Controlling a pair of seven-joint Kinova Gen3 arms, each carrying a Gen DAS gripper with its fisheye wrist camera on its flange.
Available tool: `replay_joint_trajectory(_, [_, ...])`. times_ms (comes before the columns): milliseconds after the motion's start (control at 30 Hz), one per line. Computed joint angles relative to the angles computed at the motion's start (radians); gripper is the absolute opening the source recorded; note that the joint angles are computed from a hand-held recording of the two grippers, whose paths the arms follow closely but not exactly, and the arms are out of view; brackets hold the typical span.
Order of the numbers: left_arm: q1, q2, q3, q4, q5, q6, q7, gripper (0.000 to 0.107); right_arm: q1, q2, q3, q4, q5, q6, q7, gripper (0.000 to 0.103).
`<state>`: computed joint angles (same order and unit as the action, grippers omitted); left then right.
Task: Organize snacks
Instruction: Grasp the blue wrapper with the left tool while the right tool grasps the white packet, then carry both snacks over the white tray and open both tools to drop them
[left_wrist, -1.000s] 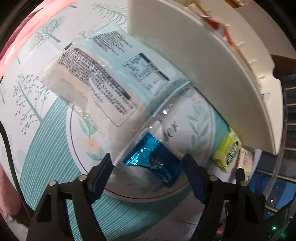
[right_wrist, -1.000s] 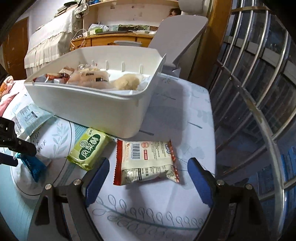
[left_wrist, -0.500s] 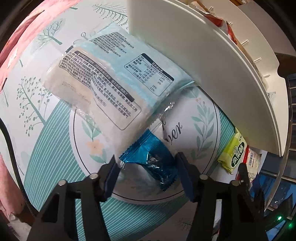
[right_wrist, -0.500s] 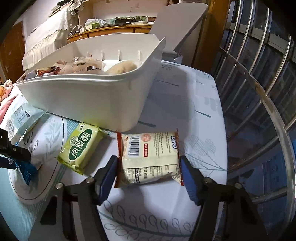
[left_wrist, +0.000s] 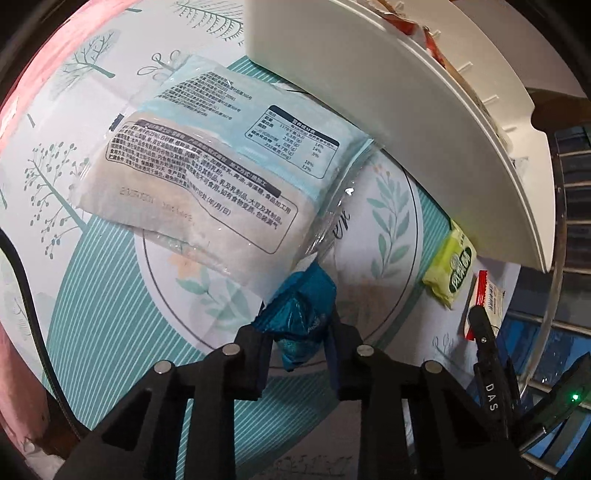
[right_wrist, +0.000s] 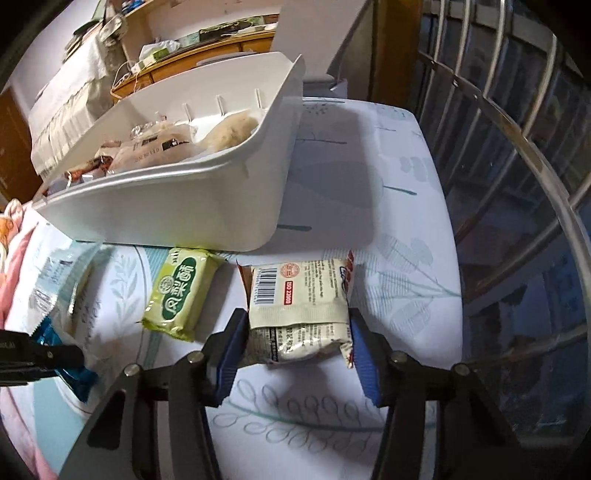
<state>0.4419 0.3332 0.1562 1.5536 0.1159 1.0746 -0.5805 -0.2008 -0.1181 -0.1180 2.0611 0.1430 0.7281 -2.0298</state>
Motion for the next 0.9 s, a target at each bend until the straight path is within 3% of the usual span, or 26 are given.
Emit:
replay_joint_trajectory(367, [-0.081, -0.088, 0.022, 0.059, 0.121, 0.071, -0.162, 0.018, 0.015, -0.109, -0.033, -0.040, -0.008, 0.094, -0.046, 0.054])
replay_joint_trajectory(533, [-0.079, -0.145, 0.024, 0.025, 0.113, 0.126, -0.203, 0.017, 0.023, -0.136, -0.046, -0.079, -0.006, 0.149, -0.076, 0.054])
replay_joint_trajectory(667, [-0.103, -0.161, 0.022, -0.052, 0.112, 0.221, -0.297, 0.017, 0.022, -0.149, -0.068, -0.109, 0.012, 0.187, -0.096, 0.054])
replay_joint_trajectory(900, [-0.141, -0.091, 0.006, -0.274, 0.077, 0.410, -0.471, 0.018, 0.004, -0.156, -0.123, -0.150, 0.062, 0.227, -0.160, 0.054])
